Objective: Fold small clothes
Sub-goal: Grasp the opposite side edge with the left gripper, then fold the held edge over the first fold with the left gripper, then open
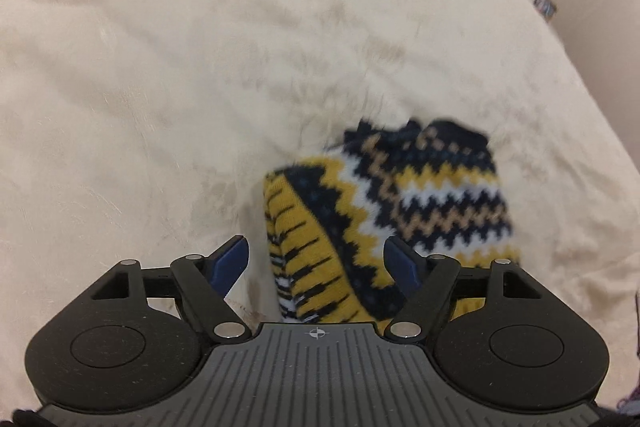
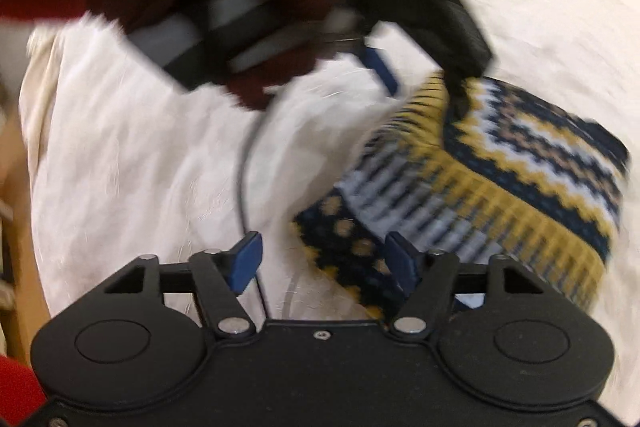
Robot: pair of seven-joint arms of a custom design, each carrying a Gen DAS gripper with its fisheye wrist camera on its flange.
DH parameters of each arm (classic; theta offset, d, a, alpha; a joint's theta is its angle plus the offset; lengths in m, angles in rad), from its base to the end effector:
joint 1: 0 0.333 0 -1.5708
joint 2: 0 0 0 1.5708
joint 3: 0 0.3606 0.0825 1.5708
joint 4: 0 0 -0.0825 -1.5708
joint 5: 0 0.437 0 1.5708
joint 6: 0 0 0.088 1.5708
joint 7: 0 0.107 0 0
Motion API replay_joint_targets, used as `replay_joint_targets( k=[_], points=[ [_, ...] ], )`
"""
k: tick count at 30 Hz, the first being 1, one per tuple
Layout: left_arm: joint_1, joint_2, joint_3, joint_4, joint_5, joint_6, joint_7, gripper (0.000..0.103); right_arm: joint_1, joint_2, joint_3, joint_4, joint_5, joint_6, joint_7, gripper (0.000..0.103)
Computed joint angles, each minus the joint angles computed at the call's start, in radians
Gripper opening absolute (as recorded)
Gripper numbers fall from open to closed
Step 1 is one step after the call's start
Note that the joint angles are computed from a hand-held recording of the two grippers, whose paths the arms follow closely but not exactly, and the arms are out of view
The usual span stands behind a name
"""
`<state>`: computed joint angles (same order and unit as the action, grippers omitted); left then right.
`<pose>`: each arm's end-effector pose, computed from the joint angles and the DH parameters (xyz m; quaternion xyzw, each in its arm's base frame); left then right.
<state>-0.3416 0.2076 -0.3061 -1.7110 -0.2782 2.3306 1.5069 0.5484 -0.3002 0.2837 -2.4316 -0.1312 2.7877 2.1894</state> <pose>0.5785 -0.4217 0.5419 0.5287 -0.8103 0.2481 0.0488 0.3422 0.3959 0.5010 -0.7718 0.5472 -0.1007 0.3079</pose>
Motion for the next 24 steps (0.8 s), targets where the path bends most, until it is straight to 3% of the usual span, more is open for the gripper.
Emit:
replay_joint_targets(
  k=[3, 6, 11, 18, 24],
  points=[
    [-0.006, -0.039, -0.008, -0.034, 0.0, 0.065, 0.036, 0.079, -0.031, -0.065, 0.014, -0.052, -0.003, 0.026, 0.088, 0.079],
    [-0.018, -0.053, -0.019, -0.048, -0.014, 0.078, 0.072, 0.079, -0.058, -0.131, 0.018, -0.102, 0.01, 0.028, 0.163, 0.08],
    [-0.045, -0.058, -0.029, -0.076, -0.013, 0.048, 0.095, 0.079, -0.098, -0.223, 0.024, -0.162, 0.009, -0.037, 0.257, 0.08],
    [-0.068, -0.088, -0.012, -0.155, 0.101, 0.027, 0.025, 0.082, -0.144, -0.308, 0.013, -0.224, 0.013, -0.096, 0.352, 0.08],
    [-0.039, -0.1, -0.005, -0.188, -0.008, -0.003, -0.023, 0.09, -0.186, -0.291, -0.04, -0.246, 0.029, -0.045, 0.376, 0.081]
  ],
)
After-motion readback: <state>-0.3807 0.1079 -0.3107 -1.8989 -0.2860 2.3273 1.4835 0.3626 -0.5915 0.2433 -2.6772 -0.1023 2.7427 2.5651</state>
